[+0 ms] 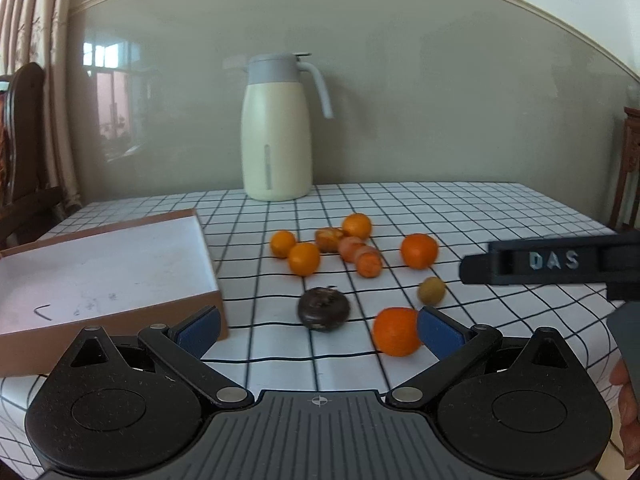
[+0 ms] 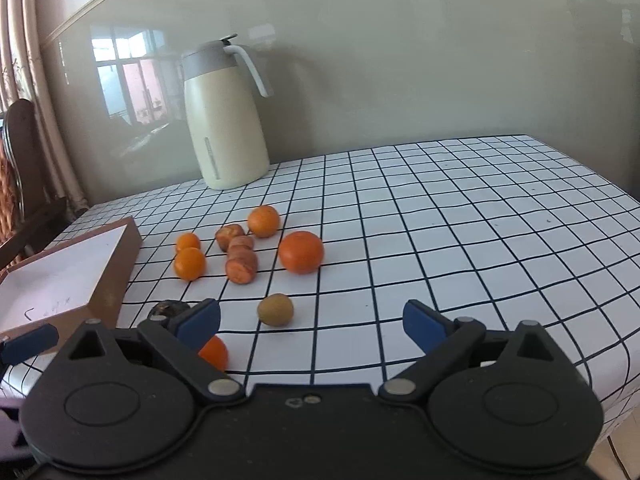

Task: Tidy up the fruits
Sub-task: 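Close the left gripper on a large tangerine while the right gripper grasps the small tan fruit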

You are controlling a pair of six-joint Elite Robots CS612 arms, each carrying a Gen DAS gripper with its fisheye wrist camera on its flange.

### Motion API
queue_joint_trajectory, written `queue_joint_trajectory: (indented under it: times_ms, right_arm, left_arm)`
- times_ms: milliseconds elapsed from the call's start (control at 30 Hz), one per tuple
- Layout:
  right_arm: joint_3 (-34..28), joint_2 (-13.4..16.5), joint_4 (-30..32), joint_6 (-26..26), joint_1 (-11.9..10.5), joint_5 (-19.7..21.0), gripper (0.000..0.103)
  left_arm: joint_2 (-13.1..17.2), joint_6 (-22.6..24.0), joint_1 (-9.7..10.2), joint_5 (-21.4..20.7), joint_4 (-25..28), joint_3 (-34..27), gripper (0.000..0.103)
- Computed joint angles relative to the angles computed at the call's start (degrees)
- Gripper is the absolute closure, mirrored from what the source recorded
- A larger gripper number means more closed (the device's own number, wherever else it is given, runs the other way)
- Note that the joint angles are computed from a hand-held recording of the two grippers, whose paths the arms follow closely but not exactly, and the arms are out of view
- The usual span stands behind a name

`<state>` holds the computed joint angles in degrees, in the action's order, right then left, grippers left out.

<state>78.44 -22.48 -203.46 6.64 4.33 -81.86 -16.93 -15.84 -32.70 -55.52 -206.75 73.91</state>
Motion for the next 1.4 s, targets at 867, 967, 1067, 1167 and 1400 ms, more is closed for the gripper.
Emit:
queue_joint_trajectory:
  times_ms: [867, 967, 1067, 1167, 1400]
  right_arm:
    - [-0.28, -0.18, 0.79, 2.35, -0.51, -0.24, 0.013]
    - [-0.57, -0.05, 1.03, 1.88, -0.43, 0.01, 0.014]
    - [-1.15, 0.20, 1.41, 1.00, -0.31, 0.34, 0.019]
    - [-1.93, 0.58, 1.64, -0.45, -0.19, 1.10, 0.028]
    - [-4.47, 1.43, 5.88, -1.26, -0.08, 4.55, 0.038]
  left_arm:
    - [1.62, -0.79, -0.56, -5.02, 4.31, -3.30, 0.053]
    - [1.92, -1.13, -0.53, -4.89, 4.36, -3.88, 0.053]
    - [2.33, -1.33, -0.51, -4.77, 5.52, -4.83, 0.053]
    - [2.71, -1.69, -0.45, -5.05, 6.12, -5.61, 0.064]
    - [2.45, -1.32, -0.27, -5.80, 5.64, -4.91, 0.067]
